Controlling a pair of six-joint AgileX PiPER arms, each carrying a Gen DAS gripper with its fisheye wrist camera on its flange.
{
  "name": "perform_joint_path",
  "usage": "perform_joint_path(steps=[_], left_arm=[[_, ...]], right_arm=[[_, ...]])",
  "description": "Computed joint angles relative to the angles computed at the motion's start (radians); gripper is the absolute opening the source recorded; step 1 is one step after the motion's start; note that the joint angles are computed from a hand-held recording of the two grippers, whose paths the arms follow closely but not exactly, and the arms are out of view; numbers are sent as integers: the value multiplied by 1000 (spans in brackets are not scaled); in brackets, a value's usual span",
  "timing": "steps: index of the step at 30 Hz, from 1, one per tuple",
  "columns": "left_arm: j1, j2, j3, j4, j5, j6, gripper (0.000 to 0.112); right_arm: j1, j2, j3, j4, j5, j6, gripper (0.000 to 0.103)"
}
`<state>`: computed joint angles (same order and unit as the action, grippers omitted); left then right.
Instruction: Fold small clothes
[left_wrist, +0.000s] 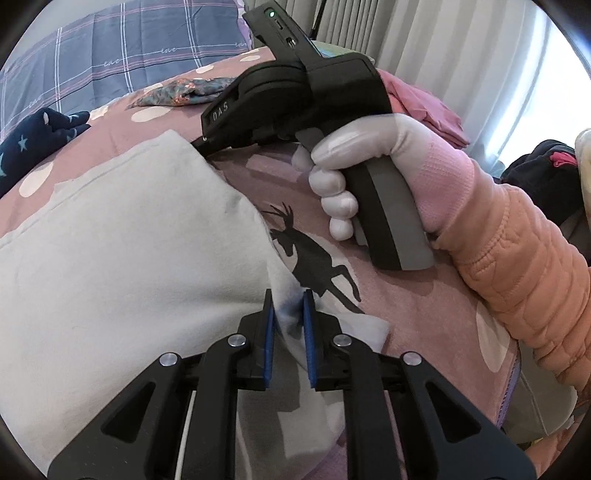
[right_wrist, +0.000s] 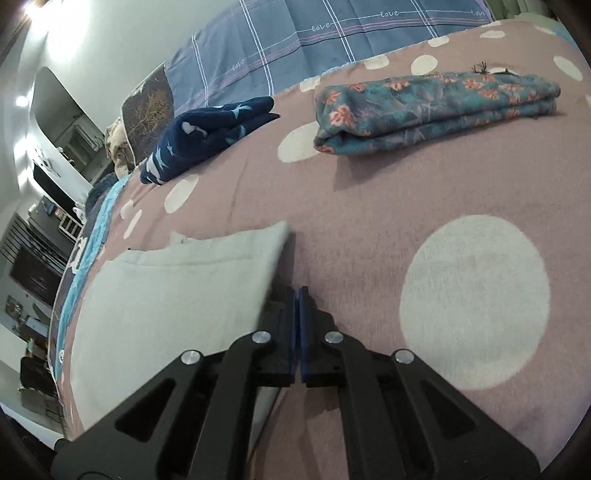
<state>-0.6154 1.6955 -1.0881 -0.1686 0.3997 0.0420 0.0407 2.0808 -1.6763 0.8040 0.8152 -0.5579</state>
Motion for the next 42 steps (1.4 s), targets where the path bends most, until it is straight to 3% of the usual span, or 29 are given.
perform_joint_path(steps=[6,10,16,21,24,28,29,31,34,37,39,42], left_arm=[[49,-9,25,-239,-10,223,12],[110,-6,39,-498,15,449,12],[205,7,61,-820,92,704,12],[197,-50,67,-744,71,640,14],[198,-66,62,-642,57,554,15],[220,-22,70,-670,58,564,15],[227,-25,81,-705,56,597,15],[239,-38,97,-756,67,645,15],[245,-45,110,-778,68,679,17],[241,-50,116,-816,75,731,28],[229,-51,117,-811,66,741,32],[211,-59,124,-782,42,726,33]], right_arm=[[-14,-75,89,17,-81,-23,0],[-126,-187,241,199,66,-198,1],[-210,-428,581,224,174,-430,4],[-169,-499,695,209,154,-459,9],[-129,-477,682,202,135,-445,16],[-82,-449,650,175,109,-436,30],[-69,-448,649,174,98,-436,29],[-60,-453,653,160,109,-428,7],[-103,-516,718,175,118,-433,0],[-171,-563,781,127,125,-416,0],[-231,-575,807,162,177,-454,0],[-268,-601,821,213,234,-510,11]])
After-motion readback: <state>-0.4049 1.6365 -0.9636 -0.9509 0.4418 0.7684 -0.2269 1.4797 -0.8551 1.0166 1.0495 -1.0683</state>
